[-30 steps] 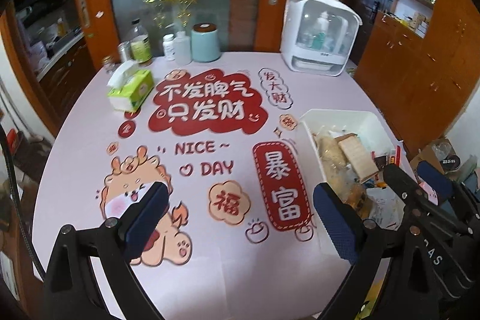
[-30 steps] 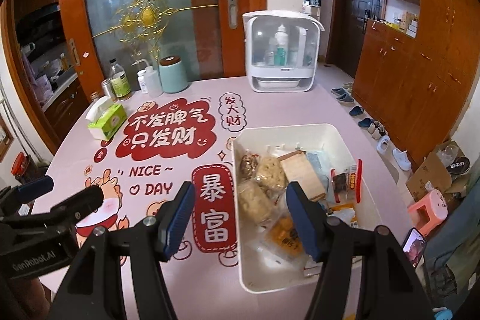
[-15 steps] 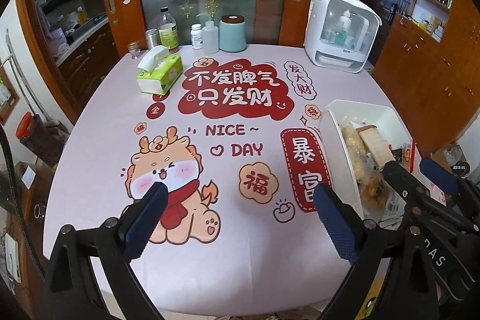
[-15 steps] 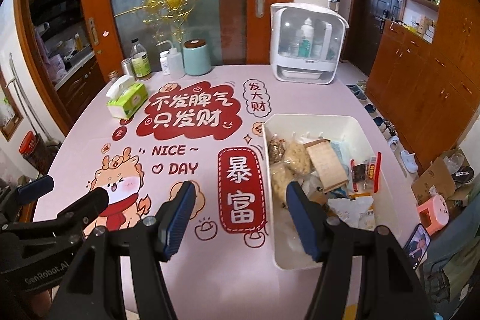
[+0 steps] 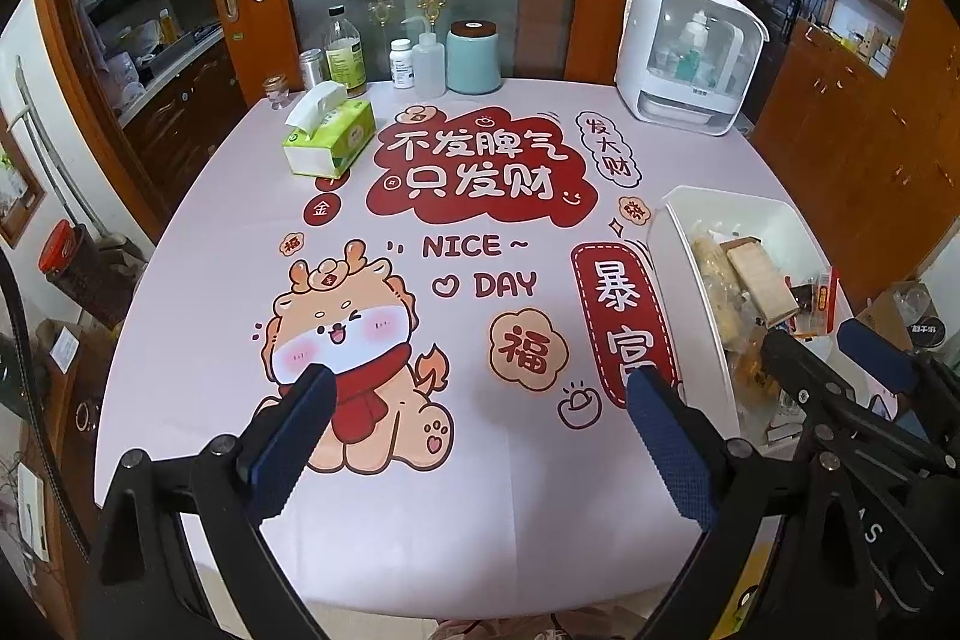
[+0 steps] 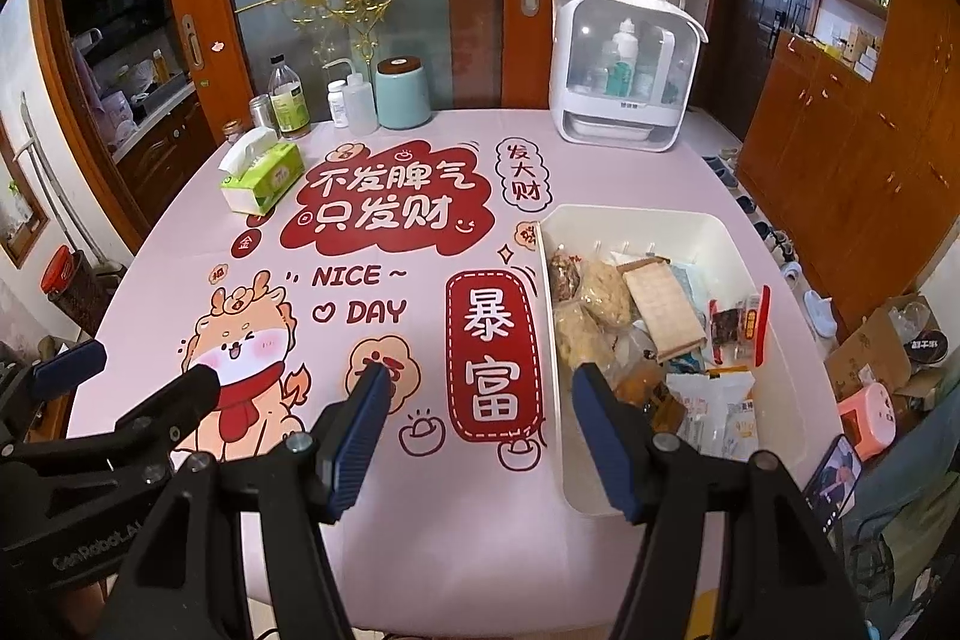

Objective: Organize snacks

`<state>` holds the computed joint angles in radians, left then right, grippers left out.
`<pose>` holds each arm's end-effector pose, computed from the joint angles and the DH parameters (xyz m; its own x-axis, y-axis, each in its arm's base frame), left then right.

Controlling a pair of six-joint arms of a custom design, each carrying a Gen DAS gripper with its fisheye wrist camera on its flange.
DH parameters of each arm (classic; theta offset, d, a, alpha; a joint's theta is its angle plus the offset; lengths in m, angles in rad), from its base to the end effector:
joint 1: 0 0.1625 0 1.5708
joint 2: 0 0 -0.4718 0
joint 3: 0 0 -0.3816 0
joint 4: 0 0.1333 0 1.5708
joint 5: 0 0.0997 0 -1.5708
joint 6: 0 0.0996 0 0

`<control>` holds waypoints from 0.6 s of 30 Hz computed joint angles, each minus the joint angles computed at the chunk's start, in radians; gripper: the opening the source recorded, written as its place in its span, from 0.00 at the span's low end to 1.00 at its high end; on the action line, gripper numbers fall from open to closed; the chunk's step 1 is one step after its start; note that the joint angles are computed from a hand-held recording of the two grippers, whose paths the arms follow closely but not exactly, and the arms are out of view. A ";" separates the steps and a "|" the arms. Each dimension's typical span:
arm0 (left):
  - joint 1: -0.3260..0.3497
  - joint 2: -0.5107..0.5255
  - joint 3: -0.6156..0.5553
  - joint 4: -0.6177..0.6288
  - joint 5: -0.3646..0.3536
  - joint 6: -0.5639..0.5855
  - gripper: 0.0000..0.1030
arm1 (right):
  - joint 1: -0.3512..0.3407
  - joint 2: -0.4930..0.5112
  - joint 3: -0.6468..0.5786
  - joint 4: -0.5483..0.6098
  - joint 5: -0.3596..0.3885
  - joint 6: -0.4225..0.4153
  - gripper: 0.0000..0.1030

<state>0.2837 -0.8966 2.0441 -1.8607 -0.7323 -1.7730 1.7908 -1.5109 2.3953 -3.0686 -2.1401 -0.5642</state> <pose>-0.3895 -0.3296 0.0642 -0.6862 -0.3399 -0.6432 0.2194 0.7462 -0.6285 0.1650 -0.3729 0.3271 -0.6564 -0.3261 0.6803 -0.6265 0.7380 -0.2507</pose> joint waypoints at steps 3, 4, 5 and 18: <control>-0.006 0.002 -0.001 0.006 -0.005 -0.002 0.94 | -0.003 -0.006 0.002 0.014 0.001 0.009 0.62; -0.007 0.002 -0.001 0.008 -0.007 -0.004 0.94 | -0.002 -0.008 0.003 0.017 0.001 0.010 0.62; -0.008 0.003 -0.002 0.012 -0.008 -0.007 0.94 | -0.001 -0.010 0.005 0.019 0.000 0.011 0.62; -0.023 0.003 -0.010 0.049 -0.022 -0.037 0.94 | 0.006 -0.021 0.013 0.022 -0.003 0.011 0.62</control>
<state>0.2606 -0.8931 2.0344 -1.8120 -0.7539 -1.8096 1.7964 -1.5323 2.4083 -3.0470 -2.1431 -0.5536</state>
